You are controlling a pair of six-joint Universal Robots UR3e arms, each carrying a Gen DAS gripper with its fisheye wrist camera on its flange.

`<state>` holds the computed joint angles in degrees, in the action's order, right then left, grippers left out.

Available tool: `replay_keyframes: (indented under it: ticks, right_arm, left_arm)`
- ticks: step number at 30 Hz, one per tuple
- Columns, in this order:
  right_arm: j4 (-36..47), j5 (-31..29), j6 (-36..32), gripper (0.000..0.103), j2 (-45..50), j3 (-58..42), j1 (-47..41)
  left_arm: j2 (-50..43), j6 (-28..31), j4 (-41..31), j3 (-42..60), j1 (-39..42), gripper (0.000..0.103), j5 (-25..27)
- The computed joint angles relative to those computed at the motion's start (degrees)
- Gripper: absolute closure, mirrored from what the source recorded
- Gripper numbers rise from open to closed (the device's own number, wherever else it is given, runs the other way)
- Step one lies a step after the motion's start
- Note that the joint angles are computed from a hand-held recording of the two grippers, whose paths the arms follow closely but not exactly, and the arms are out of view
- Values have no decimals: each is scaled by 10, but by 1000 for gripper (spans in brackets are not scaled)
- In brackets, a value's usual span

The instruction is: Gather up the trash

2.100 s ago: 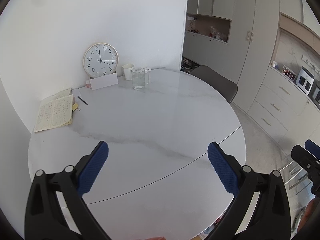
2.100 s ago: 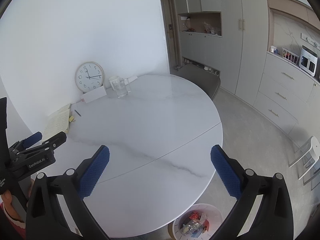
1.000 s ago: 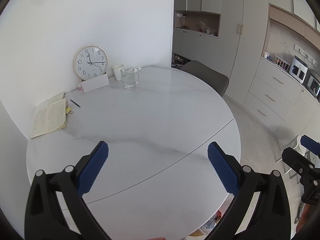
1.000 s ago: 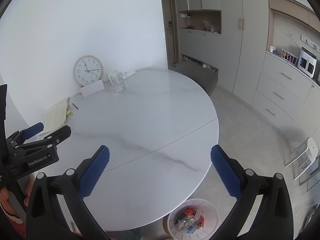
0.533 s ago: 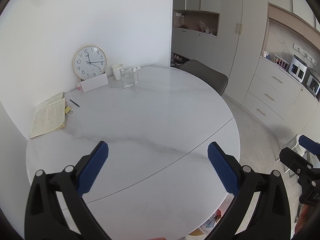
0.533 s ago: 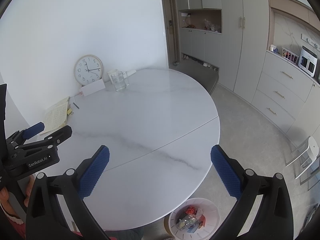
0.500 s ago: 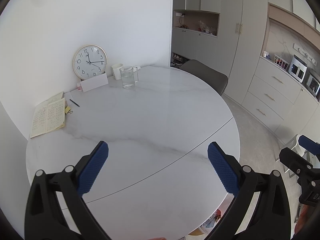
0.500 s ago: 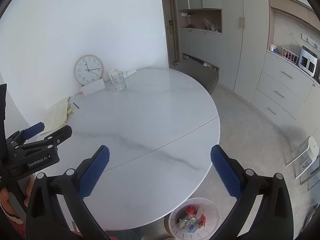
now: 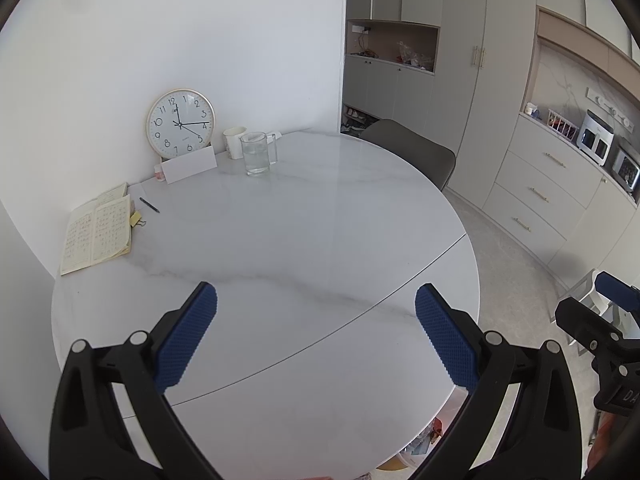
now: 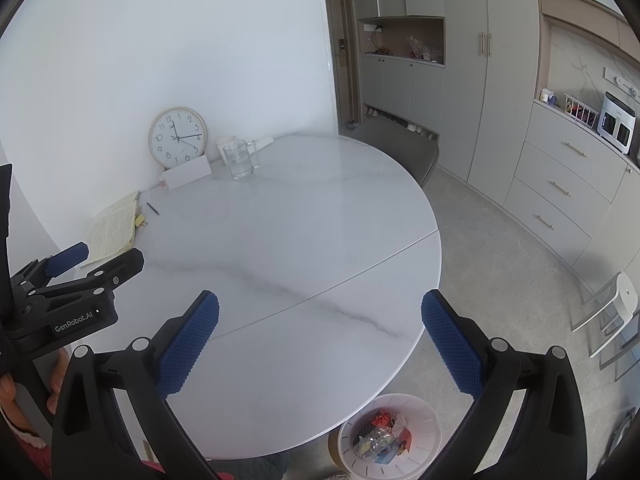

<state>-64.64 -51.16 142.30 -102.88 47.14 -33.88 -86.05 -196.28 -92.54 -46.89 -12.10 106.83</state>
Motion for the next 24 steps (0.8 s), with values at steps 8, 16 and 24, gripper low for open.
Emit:
replay_keyframes:
  ticks: [8,16,24]
  right_arm:
    - [9,6,-4,2,-3,2,-5]
    - [19,10,-5,2,-4,3,-10]
    - [29,9,-7,2,-1,-5,-9]
  left_arm:
    - [4,2,1,-2,2,8,-5]
    - [9,8,1,-7,10,8,-14]
    - [3,2,26,-30,-22,8,36]
